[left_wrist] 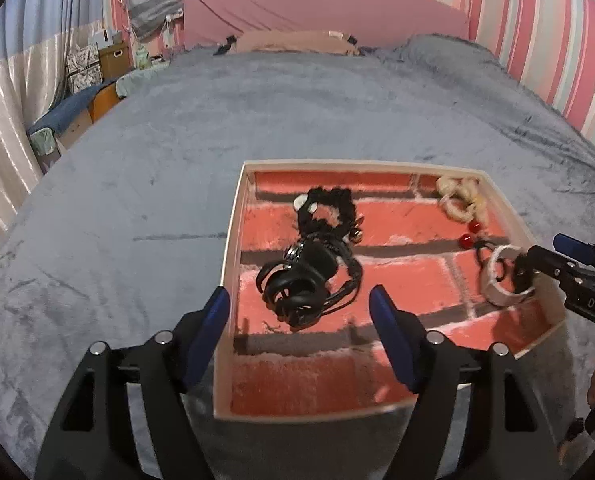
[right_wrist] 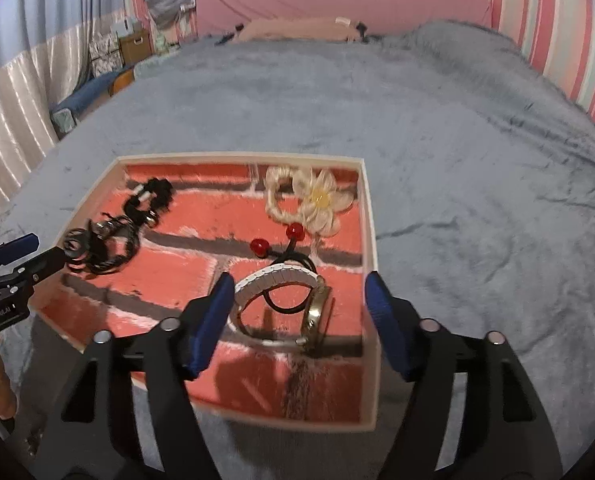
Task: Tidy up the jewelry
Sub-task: 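Withdraw both tools from the tray toward the remaining jewelry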
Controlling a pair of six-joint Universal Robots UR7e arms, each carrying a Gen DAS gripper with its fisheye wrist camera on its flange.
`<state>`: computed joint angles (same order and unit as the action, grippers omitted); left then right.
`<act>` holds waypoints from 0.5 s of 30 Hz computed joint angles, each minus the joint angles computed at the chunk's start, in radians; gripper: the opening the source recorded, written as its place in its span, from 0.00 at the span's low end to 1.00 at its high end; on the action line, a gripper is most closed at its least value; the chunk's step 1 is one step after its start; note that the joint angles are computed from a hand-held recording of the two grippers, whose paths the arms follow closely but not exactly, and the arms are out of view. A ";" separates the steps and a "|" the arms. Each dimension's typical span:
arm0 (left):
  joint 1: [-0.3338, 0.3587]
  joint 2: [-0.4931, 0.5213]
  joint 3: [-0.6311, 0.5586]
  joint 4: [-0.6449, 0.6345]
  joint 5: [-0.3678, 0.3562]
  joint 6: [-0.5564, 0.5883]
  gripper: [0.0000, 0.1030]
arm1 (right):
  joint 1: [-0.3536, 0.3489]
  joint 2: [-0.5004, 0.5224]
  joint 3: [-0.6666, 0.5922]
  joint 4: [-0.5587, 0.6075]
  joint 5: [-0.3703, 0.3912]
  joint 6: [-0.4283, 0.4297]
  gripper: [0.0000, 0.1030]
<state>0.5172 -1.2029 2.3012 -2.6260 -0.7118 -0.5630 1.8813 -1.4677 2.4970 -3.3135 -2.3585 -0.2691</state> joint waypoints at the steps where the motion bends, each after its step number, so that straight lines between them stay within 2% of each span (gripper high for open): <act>1: -0.015 -0.022 0.007 0.011 -0.002 -0.009 0.69 | 0.012 -0.014 0.003 0.007 -0.006 0.002 0.71; 6: -0.083 -0.118 0.032 0.108 0.001 -0.075 0.70 | 0.110 -0.103 0.037 0.063 -0.078 0.035 0.79; 11: -0.190 -0.249 0.070 0.272 0.021 -0.193 0.70 | 0.212 -0.203 0.076 0.149 -0.163 0.096 0.85; 13: -0.241 -0.304 0.082 0.368 0.032 -0.265 0.75 | 0.247 -0.244 0.092 0.190 -0.190 0.129 0.86; 14: -0.268 -0.330 0.088 0.418 0.040 -0.306 0.84 | 0.273 -0.275 0.103 0.227 -0.211 0.156 0.86; 15: -0.302 -0.359 0.098 0.466 0.055 -0.351 0.86 | 0.292 -0.296 0.110 0.256 -0.227 0.177 0.87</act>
